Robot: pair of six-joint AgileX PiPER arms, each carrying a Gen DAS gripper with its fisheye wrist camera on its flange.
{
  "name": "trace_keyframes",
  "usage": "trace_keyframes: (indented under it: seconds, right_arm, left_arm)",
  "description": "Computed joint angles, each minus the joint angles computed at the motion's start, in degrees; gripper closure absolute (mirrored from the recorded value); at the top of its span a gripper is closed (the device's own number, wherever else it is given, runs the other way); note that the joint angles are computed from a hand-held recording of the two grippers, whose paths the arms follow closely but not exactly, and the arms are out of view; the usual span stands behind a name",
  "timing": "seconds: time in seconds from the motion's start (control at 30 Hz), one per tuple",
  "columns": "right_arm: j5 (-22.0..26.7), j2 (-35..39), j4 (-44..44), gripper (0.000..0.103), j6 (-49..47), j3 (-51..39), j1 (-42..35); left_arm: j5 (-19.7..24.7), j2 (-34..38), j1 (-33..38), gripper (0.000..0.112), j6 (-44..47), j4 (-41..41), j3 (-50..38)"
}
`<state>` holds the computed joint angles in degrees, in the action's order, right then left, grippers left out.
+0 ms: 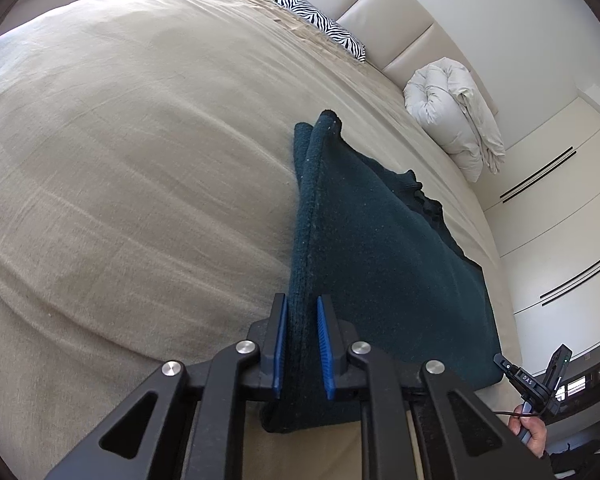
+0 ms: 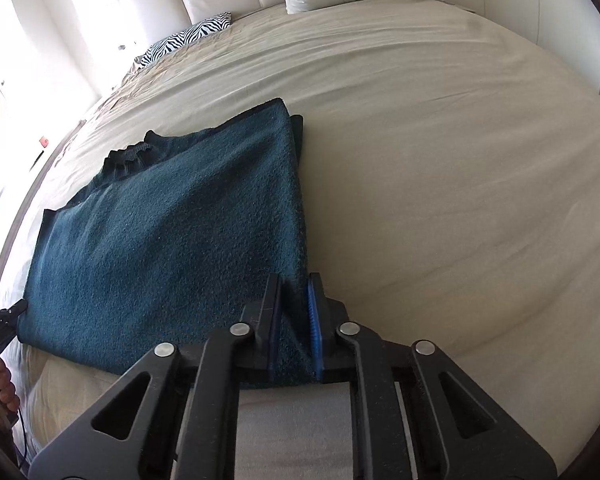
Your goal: Fold small clothes
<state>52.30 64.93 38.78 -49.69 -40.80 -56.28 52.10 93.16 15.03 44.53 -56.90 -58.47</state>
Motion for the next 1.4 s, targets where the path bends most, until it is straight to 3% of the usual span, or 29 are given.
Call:
trace_keyframes:
  seconds: [0.33,0.77,0.83,0.9,0.93,1.0,1.1,1.2,1.27,1.4]
  right_arm:
    - [4.29,1.7,2.53,0.098,-1.6,-0.5,-6.02]
    - [6.23,4.54,6.93,0.096,-6.24,1.36,-11.16]
    - [7.03,4.33,5.54,0.091,-4.42,0.14,-10.77]
    - [6.85,3.31,3.08,0.072,-0.77,-0.96,-10.46]
    - [6.91,2.4,3.02,0.059,0.21,-1.24,-11.25]
    - [6.26,-0.35,3.62,0.042,1.91,-1.58,-13.48]
    - [7.09,-3.23,5.98,0.041,3.57,-3.27,-15.27]
    - [8.08,-2.95,7.22,0.041,6.45,-6.1,-8.1]
    - [7.02,-1.33,8.52,0.041,8.78,-7.68,1.05]
    - [1.27,7.03,13.71,0.041,13.51,-11.31,18.59]
  left_arm:
    - [-0.67,0.26,-0.48,0.101,0.48,1.61,-0.07]
    - [-0.78,-0.07,-0.05,0.1,3.79,-0.88,2.02]
    - [0.44,0.16,0.99,0.097,4.25,-0.9,2.15]
    - [1.93,-0.23,2.03,0.091,2.63,0.4,1.67]
    - [1.49,-1.46,2.19,0.084,1.0,1.88,1.67]
    - [-1.59,-5.36,1.72,0.071,-0.78,3.98,2.19]
    - [-5.29,-8.44,-1.06,0.065,-2.36,6.72,-0.01]
    - [-8.59,-6.82,-7.79,0.062,-4.83,10.27,-5.37]
    - [-11.23,-3.94,-13.33,0.057,-6.38,12.76,-9.74]
    - [-15.29,5.27,-21.82,0.054,-11.82,18.89,-21.07]
